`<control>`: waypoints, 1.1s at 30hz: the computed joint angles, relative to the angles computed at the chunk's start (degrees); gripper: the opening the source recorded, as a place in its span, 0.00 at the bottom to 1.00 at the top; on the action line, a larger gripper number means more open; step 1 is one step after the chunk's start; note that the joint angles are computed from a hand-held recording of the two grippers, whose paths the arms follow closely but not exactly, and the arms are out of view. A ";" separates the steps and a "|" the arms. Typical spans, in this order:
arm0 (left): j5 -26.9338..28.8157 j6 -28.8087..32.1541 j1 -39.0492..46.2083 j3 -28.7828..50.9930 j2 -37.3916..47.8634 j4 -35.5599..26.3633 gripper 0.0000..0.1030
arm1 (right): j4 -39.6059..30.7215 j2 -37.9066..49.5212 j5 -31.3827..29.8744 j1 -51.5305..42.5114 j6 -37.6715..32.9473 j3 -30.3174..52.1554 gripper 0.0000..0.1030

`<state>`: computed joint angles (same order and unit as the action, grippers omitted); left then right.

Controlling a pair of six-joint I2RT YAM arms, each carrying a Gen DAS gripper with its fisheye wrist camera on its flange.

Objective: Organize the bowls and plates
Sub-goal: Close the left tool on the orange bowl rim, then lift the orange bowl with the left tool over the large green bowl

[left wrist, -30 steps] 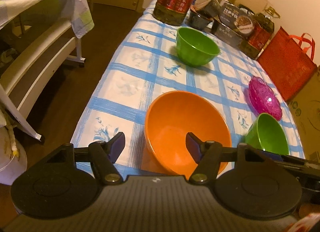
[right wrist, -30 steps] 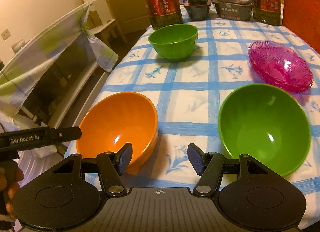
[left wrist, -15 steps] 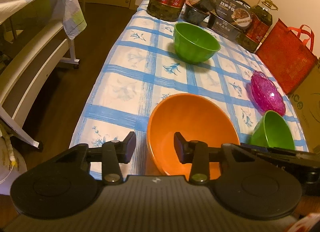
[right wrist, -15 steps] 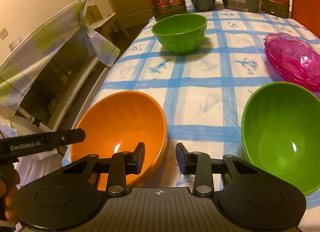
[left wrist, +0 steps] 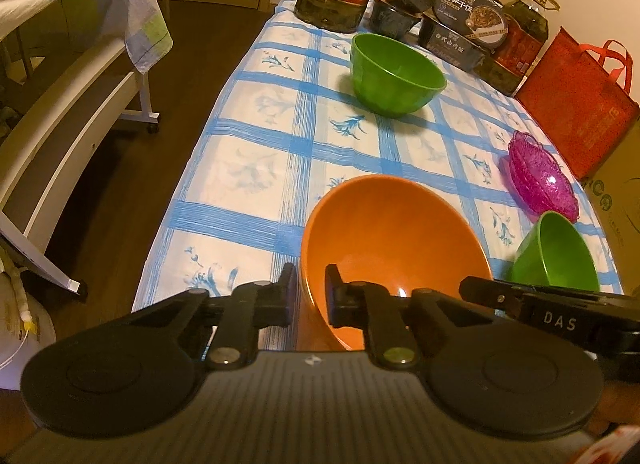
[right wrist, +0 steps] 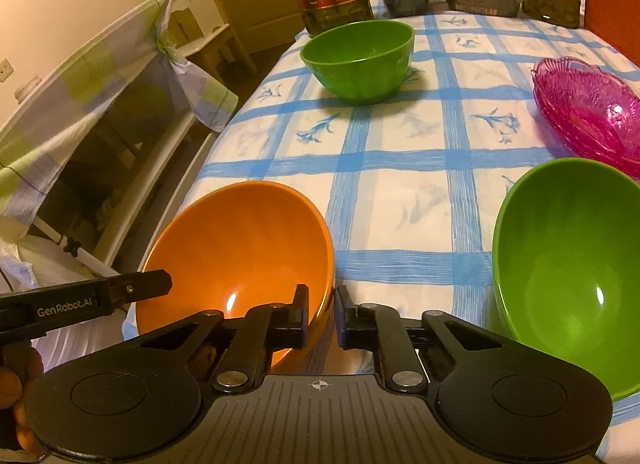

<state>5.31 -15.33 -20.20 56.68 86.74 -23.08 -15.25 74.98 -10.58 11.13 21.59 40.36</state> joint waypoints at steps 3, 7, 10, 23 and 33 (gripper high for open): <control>-0.64 -0.31 -0.29 0.08 -0.06 -0.04 0.10 | -0.32 -0.06 0.05 0.03 -0.07 0.11 0.12; -1.56 -0.01 -0.86 0.37 -0.61 -0.90 0.09 | -0.80 -0.84 -0.23 -0.19 -0.18 -0.16 0.12; -1.84 -0.17 -1.37 0.66 -1.28 -2.04 0.09 | -2.05 -2.41 -0.32 -0.57 -0.43 -0.38 0.12; -1.50 -3.73 -4.20 -0.91 -2.15 -1.36 0.09 | -4.26 -7.95 -0.80 -3.03 -1.25 -4.14 0.11; -1.38 -3.81 -4.62 0.20 -0.85 -2.37 0.09 | -4.61 -8.45 -0.29 -2.94 -1.07 -3.95 0.10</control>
<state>3.93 -19.14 -24.82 56.88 85.89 -25.45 -19.86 66.52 -10.87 8.19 20.52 36.41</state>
